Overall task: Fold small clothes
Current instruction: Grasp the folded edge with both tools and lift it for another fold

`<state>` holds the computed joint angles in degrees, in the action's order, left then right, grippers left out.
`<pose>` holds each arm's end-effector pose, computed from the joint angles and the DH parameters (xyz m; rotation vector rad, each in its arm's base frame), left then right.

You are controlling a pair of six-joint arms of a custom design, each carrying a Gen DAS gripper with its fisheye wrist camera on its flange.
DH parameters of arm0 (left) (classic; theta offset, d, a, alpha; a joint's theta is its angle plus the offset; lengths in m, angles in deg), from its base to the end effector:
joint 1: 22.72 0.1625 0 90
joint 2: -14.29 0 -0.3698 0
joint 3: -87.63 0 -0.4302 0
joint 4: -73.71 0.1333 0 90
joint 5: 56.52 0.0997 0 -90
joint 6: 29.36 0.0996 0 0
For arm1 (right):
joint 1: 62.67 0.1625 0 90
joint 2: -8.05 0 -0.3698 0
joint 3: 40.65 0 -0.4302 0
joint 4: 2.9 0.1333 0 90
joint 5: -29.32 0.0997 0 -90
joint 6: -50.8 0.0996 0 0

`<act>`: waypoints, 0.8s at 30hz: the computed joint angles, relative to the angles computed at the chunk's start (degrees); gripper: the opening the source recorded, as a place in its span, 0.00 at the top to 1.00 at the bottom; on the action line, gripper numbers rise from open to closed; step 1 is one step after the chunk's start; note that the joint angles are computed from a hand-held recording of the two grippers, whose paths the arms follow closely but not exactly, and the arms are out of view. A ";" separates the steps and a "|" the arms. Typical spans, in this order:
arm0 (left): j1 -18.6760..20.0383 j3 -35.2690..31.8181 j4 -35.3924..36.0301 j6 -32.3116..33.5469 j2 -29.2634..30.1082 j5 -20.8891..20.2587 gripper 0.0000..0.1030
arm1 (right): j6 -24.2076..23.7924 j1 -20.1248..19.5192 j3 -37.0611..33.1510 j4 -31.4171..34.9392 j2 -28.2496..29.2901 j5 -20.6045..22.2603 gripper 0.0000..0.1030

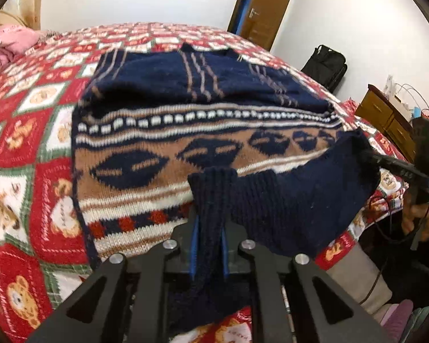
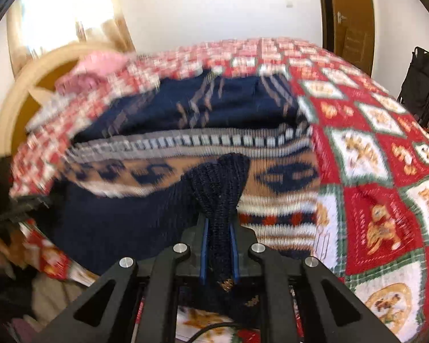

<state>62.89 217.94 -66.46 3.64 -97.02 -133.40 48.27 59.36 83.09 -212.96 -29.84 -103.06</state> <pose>0.1242 -0.4186 0.3356 0.7878 2.5997 -0.6567 0.2931 -0.3437 -0.0443 0.4411 -2.3852 0.9545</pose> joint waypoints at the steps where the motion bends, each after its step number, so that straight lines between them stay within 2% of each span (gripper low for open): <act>1: -0.26 -0.09 0.13 -0.18 -0.46 -0.70 0.88 | -0.09 0.52 0.30 -1.21 -0.74 0.59 0.88; 4: -1.46 -0.74 -0.37 -1.21 -1.74 -2.67 0.88 | -0.30 1.76 0.19 -3.58 -2.41 2.19 0.88; 8: -3.46 -3.29 -2.36 -3.29 -0.36 -2.36 0.88 | -1.78 2.28 -2.81 -1.39 -3.69 3.12 0.88; 15: -5.90 -10.98 -7.60 -5.00 8.18 0.89 0.88 | -6.66 1.48 -10.25 3.27 -3.81 2.81 0.88; 24: -6.91 -21.66 -13.43 -7.50 21.06 4.29 0.88 | -10.52 -2.92 -22.50 7.56 0.05 3.02 0.88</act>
<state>55.98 196.29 -79.89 -3.86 -75.95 -129.11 37.75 56.45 60.59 -205.39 -29.79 -100.04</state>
